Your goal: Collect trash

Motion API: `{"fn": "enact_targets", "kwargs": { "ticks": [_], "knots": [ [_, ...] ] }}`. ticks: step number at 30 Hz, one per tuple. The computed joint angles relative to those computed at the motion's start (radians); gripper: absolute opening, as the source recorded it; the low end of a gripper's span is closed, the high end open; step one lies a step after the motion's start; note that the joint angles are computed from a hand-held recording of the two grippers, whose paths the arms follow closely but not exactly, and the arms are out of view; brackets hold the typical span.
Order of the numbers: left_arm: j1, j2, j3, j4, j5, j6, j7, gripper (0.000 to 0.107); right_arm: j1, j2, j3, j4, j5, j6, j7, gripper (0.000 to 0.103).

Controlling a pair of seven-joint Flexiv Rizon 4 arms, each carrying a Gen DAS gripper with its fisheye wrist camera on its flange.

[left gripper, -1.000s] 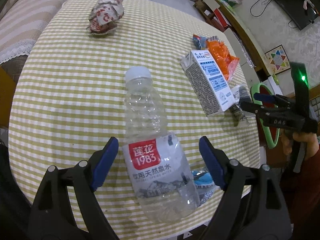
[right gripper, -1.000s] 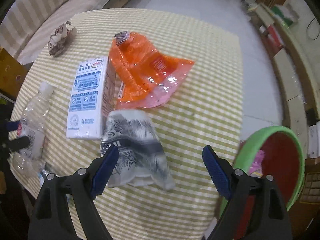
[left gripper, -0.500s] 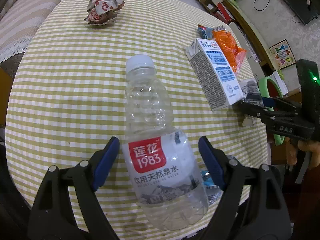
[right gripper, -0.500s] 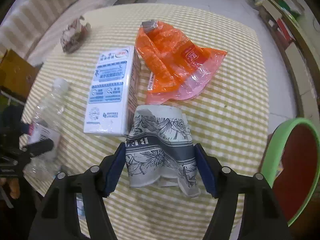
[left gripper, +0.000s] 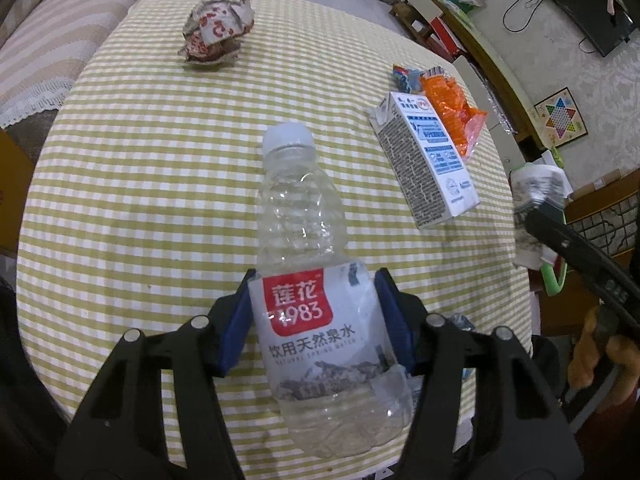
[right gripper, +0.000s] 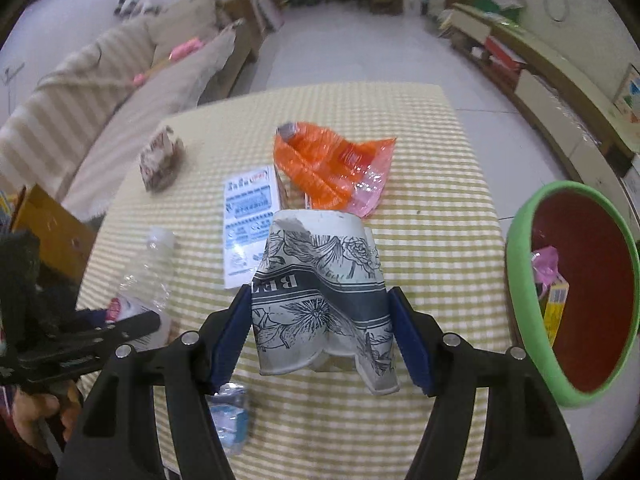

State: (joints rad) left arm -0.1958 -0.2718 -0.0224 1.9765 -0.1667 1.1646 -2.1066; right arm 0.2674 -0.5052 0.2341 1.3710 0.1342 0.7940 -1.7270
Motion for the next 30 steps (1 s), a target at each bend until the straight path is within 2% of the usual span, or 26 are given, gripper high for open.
{"fn": "enact_targets", "kwargs": {
  "ticks": [5,10,22,30],
  "knots": [
    [-0.017,0.033,0.036,-0.004,0.078,0.012,-0.065,0.052,-0.003,0.068,-0.010,0.090,0.009,0.103,0.054,0.065],
    [-0.024,0.055,0.058,-0.047,0.179,0.014,-0.121,0.051,-0.010,0.113,-0.012,0.143,0.004,0.162,0.092,0.065],
    [-0.034,0.070,0.046,-0.122,0.288,0.015,-0.145,0.050,-0.012,0.143,-0.013,0.184,-0.020,0.220,0.122,0.065],
    [-0.038,0.051,0.039,-0.160,0.293,0.017,-0.124,0.050,-0.026,0.157,-0.008,0.190,-0.006,0.233,0.130,0.066]
  ]
}}
